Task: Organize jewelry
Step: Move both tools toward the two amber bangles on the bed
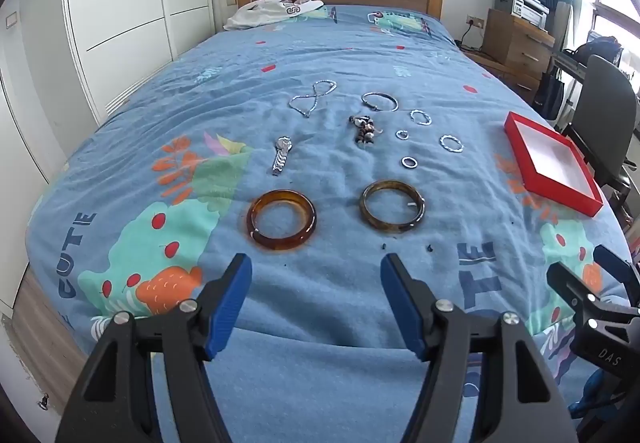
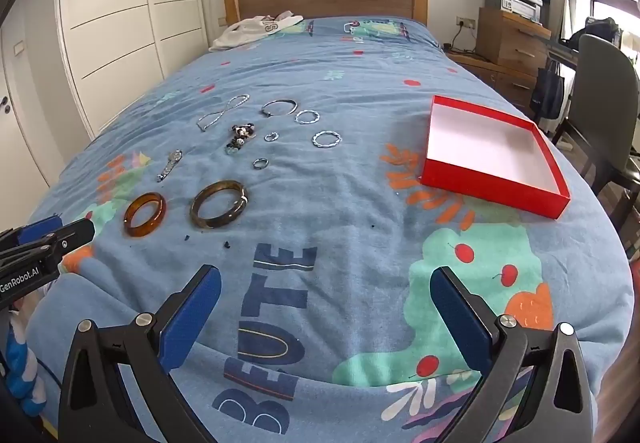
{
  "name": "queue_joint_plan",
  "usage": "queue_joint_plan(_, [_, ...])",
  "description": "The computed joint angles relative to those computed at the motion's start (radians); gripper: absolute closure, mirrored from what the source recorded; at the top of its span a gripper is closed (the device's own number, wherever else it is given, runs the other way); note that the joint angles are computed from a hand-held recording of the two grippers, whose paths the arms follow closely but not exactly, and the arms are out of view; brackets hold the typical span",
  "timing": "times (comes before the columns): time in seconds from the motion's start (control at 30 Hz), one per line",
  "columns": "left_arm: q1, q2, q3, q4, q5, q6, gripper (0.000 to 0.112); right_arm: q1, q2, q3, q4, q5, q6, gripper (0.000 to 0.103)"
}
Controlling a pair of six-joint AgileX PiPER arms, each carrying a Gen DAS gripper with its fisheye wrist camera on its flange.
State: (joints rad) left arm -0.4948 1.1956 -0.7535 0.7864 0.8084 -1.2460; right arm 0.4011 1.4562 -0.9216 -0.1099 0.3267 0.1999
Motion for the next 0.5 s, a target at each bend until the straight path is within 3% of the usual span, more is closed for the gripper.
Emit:
queue_joint_plan(0.27, [-0.031,-0.005,-0.012,-0.028,0.029,-0.005,0.047,0.016,-0.010,-0.007,-0.031,0.017,0.011,0.001])
queue_joint_plan(0.5, [0.020,0.011,-0.013,-0.041,-0.007,0.028,0.047,0.022,-0.012,-0.006,-0.037,0.006,0.013,0.001])
